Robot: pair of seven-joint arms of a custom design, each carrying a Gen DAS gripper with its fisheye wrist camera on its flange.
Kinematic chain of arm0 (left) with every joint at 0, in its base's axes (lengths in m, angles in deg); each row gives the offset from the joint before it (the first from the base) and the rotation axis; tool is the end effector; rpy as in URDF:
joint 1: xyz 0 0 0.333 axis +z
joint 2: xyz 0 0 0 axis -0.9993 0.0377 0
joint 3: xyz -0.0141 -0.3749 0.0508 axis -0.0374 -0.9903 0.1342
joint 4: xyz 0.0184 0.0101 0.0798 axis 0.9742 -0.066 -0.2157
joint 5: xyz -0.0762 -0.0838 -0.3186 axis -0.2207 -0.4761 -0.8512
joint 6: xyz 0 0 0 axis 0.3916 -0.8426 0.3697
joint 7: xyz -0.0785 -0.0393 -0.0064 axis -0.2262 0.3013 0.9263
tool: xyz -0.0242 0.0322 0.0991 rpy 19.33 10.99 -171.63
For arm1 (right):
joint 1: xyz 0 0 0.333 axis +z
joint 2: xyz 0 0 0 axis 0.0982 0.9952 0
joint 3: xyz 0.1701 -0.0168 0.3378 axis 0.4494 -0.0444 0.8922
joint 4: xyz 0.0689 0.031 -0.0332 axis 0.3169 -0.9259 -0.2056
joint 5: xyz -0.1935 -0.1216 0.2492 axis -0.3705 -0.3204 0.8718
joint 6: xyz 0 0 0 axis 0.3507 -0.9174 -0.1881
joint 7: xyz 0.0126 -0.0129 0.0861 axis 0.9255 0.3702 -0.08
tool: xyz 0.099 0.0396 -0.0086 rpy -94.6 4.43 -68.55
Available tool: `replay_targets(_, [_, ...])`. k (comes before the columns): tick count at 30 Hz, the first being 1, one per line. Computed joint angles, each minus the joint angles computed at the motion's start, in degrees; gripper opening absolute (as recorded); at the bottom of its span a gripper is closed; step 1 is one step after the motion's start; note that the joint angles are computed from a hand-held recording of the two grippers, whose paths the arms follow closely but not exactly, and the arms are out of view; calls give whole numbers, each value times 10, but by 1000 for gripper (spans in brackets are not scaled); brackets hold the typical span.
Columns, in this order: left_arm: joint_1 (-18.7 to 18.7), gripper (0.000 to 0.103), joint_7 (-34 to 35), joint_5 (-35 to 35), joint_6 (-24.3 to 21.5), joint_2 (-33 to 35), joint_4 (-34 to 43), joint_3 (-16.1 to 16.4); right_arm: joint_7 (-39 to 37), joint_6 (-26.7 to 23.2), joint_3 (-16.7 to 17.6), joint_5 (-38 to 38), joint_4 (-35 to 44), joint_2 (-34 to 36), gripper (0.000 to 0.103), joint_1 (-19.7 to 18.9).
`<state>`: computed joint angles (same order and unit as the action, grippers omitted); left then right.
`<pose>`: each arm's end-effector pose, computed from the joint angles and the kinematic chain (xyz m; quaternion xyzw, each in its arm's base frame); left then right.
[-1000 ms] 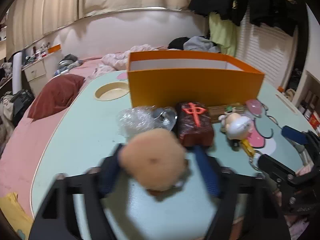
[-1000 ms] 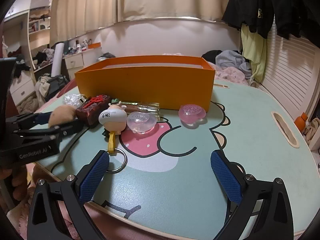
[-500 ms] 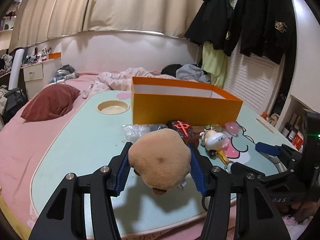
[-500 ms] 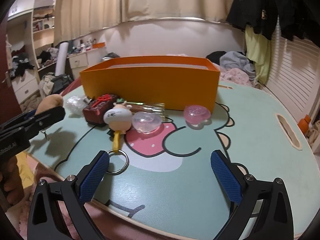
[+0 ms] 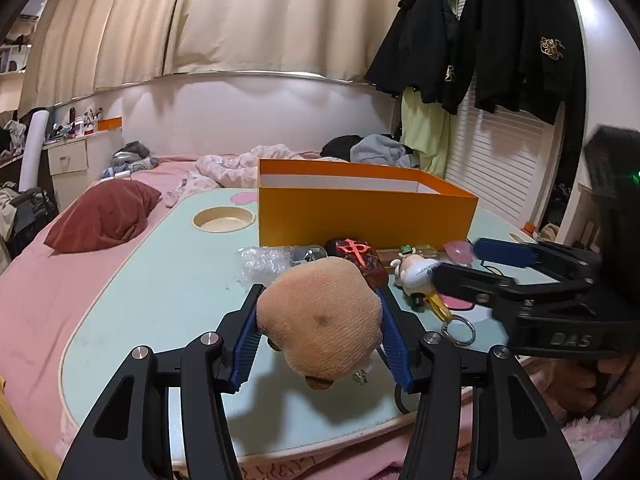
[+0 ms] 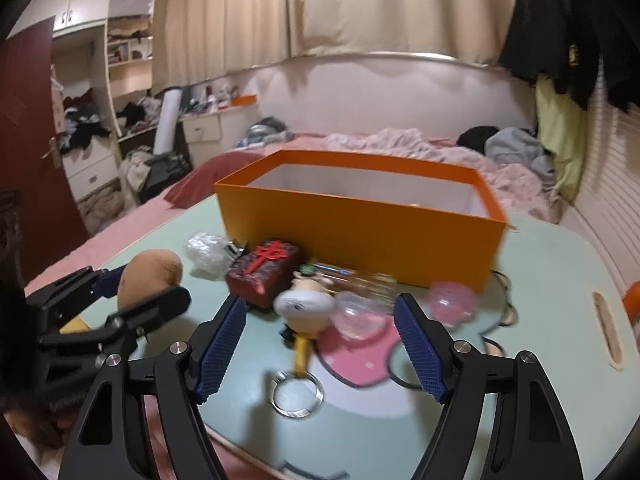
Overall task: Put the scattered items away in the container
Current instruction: 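Grasp the white egg-shaped keychain figure with the right gripper while the left lifts the plush ball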
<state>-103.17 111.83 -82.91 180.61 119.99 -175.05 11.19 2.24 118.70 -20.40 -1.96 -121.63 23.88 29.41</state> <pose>0.6678 -0.1639 0.3953 -0.5888 0.6109 -0.4250 0.3154 0.7159 0.3711 0.4244 -0.7620 0.4469 -0.2203 0.4136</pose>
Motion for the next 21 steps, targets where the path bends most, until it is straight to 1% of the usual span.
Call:
replay_targets(1, [2, 55, -1, 2, 1, 0, 0, -2, 5, -17, -13, -2, 22, 9, 76, 10])
replay_targets(2, [3, 55, -2, 3, 3, -1, -2, -2, 13, -38, -31, -5, 48, 21, 73, 21])
replay_targets(3, [5, 55, -3, 5, 4, -1, -3, -4, 20, -58, -42, -7, 71, 31, 66, 28])
replay_targets(5, [8, 55, -6, 7, 3, -1, -3, -7, 21, -106, -39, -9, 119, 52, 60, 28])
replay_targets(6, [10, 55, -7, 10, 3, -1, -2, -9, 22, -116, -44, -12, 134, 60, 59, 29])
replay_targets(8, [11, 55, -8, 13, 3, -1, -3, -9, 40, -119, -74, -26, 151, 71, 58, 43])
replay_targets(10, [5, 55, -5, 10, 3, -2, -3, -4, 41, -111, -79, -37, 147, 72, 57, 45])
replay_targets(11, [3, 55, -3, 9, 2, -2, -3, -3, 39, -105, -83, -44, 143, 71, 54, 47])
replay_targets(13, [0, 55, -1, 8, 1, -2, -2, -1, 43, -86, -103, -63, 131, 70, 46, 58])
replay_targets(14, [-2, 55, 0, 6, 1, -2, -2, 1, 41, -79, -105, -70, 126, 69, 36, 60])
replay_targets(17, [-4, 55, 2, 2, 5, -2, -3, 2, 15, -75, -69, -68, 114, 65, 35, 41])
replay_targets(19, [0, 55, 0, 2, 5, -2, -3, -1, 4, -76, -53, -58, 116, 66, 35, 31])
replay_targets(20, [2, 55, -1, 3, 4, -1, -2, -3, -7, -75, -36, -51, 109, 63, 35, 20])
replay_targets(21, [3, 55, -1, 4, 3, -1, -2, -3, -23, -76, -10, -40, 103, 60, 35, 4])
